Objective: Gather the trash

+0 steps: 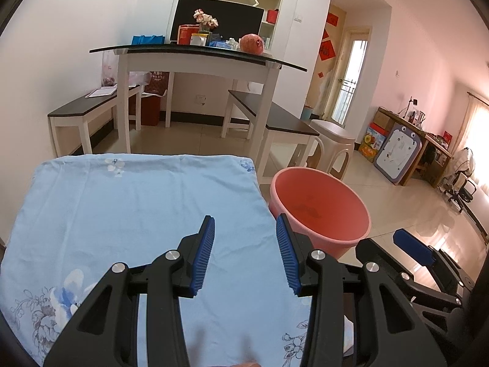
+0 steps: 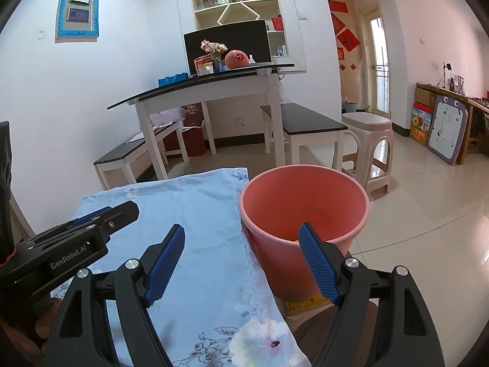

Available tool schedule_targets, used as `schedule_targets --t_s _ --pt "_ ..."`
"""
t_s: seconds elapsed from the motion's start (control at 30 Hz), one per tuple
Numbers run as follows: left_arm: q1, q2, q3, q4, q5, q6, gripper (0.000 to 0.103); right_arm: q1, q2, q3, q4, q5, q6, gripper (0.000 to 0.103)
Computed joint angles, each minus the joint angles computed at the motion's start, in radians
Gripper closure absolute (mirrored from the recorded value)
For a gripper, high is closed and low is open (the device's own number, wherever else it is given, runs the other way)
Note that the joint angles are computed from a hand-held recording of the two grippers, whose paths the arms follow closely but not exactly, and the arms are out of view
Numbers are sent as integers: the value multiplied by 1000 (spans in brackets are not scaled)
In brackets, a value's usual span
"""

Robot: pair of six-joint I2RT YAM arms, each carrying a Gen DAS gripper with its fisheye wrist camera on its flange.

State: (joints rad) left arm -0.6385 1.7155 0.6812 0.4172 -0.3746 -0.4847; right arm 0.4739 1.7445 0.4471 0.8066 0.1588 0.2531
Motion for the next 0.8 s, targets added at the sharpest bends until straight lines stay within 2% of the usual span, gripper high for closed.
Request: schedule_targets --t_s 0.8 --pt "19 18 13 -6 18 3 61 -3 -19 -8 -2 0 11 27"
